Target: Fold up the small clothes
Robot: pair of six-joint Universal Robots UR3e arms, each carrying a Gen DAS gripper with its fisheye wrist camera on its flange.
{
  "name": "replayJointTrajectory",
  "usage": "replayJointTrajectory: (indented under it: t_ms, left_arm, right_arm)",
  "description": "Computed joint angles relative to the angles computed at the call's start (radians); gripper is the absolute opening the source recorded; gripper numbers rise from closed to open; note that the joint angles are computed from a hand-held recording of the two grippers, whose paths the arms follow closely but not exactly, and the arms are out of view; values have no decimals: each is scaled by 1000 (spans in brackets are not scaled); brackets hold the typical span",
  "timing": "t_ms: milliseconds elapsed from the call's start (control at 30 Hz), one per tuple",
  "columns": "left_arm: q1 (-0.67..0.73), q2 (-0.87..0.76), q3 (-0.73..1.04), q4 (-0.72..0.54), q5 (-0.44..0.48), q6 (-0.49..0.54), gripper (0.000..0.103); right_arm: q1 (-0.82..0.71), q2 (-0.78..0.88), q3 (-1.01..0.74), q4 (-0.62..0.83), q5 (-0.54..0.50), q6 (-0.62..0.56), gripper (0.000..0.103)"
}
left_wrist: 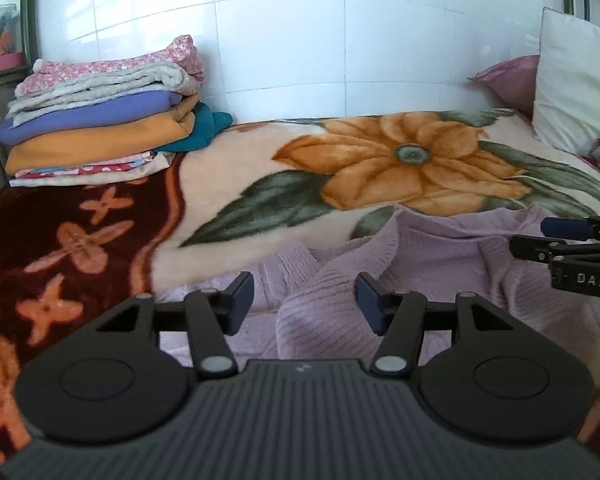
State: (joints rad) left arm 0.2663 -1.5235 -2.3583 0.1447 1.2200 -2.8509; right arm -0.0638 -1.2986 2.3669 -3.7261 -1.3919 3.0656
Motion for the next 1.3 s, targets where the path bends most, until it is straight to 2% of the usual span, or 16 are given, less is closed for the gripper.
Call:
replayJointTrajectory:
  t_ms: [233,533,800,1067,1200,1267,1300]
  left_arm:
    - [57,162,-117,-80,-60,51,59]
    - [32,217,-203,-129,-58,129,59]
    - [-35,103,-222,0,9,141,59]
    - [-48,21,-226,105,9,168,60]
    - [-36,-18,-238,172,-14,162,61]
    - [-19,-28,-251,203,-37,161,52]
    - [-12,-28,-255,211,-45,159,39]
  right_arm:
    - [-51,-106,207,-113,69,-118,70]
    - [9,-54,255,-187,71,-181,72]
    - [18,9,232,-177,62,-200,75]
    - [11,61,226,-238,68,-181,76]
    - [10,111,225,-314,70,-159,67]
    - [15,135,221,-347,60,-152,60]
    - [19,144,217,-358,52,-151,54]
